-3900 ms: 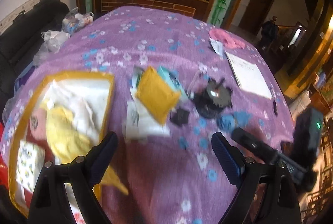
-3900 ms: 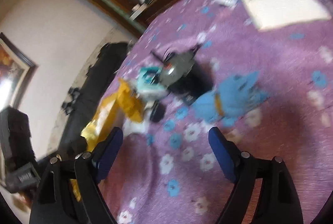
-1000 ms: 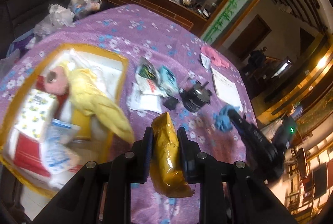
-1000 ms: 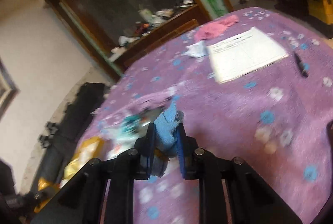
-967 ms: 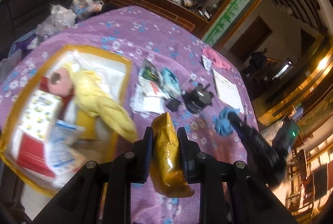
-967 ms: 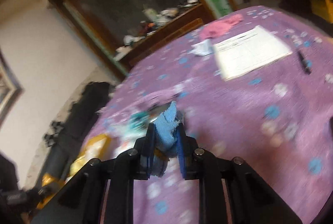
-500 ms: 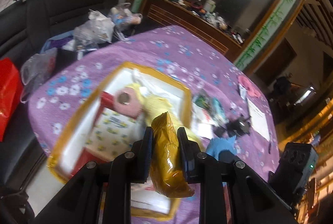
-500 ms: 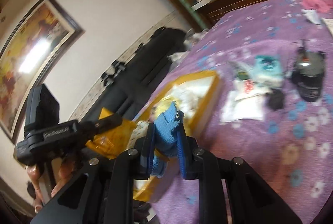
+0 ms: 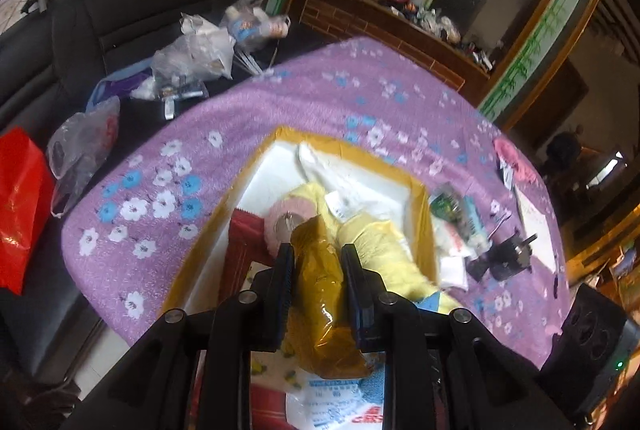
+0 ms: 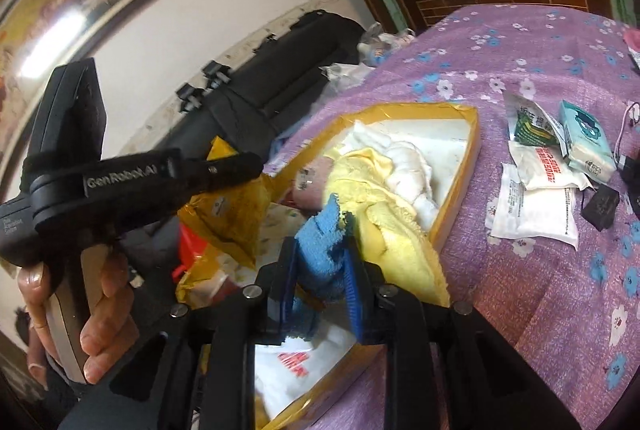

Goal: Organize soft objects
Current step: 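Carry the yellow pouch and blue cloth into the tray and open both tools, then withdraw both tools from the tray back over the table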

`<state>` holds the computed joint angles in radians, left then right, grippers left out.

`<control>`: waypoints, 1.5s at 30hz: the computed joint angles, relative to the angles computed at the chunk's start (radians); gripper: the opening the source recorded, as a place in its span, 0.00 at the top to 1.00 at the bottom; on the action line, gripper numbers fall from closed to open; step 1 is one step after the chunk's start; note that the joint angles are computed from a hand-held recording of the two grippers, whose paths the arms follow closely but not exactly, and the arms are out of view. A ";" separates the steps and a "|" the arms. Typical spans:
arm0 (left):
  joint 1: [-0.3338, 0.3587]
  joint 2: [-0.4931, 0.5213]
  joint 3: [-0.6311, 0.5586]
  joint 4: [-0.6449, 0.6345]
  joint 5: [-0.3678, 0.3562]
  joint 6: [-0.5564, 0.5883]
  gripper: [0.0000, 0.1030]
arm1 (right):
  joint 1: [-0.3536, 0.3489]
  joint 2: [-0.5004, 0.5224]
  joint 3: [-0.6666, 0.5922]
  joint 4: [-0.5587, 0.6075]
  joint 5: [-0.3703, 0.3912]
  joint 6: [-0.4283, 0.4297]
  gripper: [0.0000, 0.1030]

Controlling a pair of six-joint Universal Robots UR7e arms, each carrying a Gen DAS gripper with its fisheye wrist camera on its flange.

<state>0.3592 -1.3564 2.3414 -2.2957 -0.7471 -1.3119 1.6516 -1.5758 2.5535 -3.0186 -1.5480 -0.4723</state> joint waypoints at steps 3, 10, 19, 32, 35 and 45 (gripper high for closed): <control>-0.008 -0.009 0.013 0.038 0.019 -0.061 0.51 | -0.007 0.003 0.001 0.005 -0.003 0.006 0.71; -0.087 -0.036 0.026 0.098 0.064 -0.145 0.33 | -0.043 -0.124 0.040 0.041 0.102 -0.044 0.33; -0.201 0.015 -0.030 0.212 0.126 -0.212 0.26 | -0.084 -0.353 0.041 0.138 0.025 -0.111 0.23; -0.209 0.177 -0.087 0.040 0.051 -0.051 0.26 | -0.221 -0.200 -0.039 0.034 -0.349 -0.027 0.19; -0.205 0.200 -0.095 0.012 0.034 -0.032 0.26 | -0.239 -0.188 -0.035 0.024 -0.353 -0.039 0.18; -0.184 0.267 -0.125 -0.049 -0.012 0.018 0.26 | -0.233 -0.192 -0.027 0.025 -0.366 -0.089 0.15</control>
<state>0.1749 -1.0896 2.2162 -2.3449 -0.7587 -1.2943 1.4183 -1.7680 2.5266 -2.9938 -1.9141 -0.5614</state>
